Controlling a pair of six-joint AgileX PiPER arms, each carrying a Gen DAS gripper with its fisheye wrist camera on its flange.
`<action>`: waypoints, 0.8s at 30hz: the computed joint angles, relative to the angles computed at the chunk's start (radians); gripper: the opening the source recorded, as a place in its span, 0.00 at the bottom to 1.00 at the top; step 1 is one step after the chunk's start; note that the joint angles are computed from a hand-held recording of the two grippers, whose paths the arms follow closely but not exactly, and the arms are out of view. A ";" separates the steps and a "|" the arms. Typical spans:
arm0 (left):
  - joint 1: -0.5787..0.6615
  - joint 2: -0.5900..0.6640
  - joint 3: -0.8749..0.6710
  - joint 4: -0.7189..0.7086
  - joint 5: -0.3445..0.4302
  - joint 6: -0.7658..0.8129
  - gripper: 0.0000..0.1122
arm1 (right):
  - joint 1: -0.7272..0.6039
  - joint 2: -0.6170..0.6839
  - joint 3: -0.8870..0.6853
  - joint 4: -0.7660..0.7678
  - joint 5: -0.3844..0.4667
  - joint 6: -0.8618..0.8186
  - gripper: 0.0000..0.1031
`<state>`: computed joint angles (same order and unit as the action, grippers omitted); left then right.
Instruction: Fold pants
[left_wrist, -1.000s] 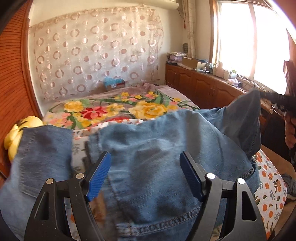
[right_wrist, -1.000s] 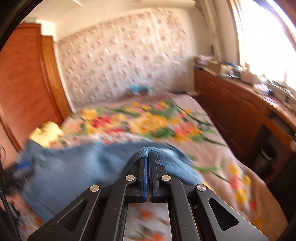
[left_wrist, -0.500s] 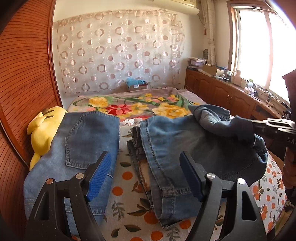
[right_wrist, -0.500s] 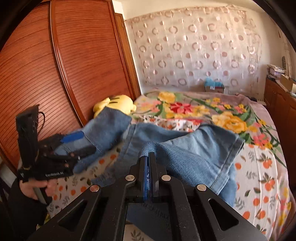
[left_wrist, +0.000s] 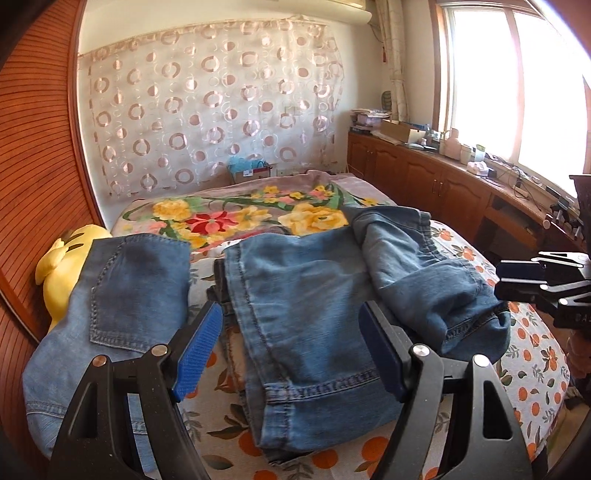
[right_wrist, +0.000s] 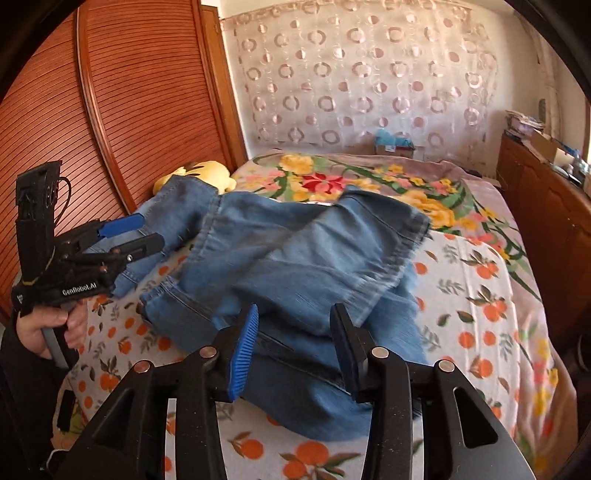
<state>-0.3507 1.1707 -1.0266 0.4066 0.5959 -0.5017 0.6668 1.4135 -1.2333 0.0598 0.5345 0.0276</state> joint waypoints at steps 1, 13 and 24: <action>-0.013 0.011 -0.009 0.005 -0.001 -0.007 0.69 | 0.009 -0.015 0.024 -0.073 -0.024 0.085 0.41; -0.179 0.206 -0.180 -0.106 0.007 0.066 0.69 | 0.088 -0.058 0.168 -0.548 -0.015 0.684 0.43; -0.247 0.389 -0.340 -0.194 0.077 0.200 0.62 | 0.199 -0.086 0.265 -0.847 -0.037 1.050 0.60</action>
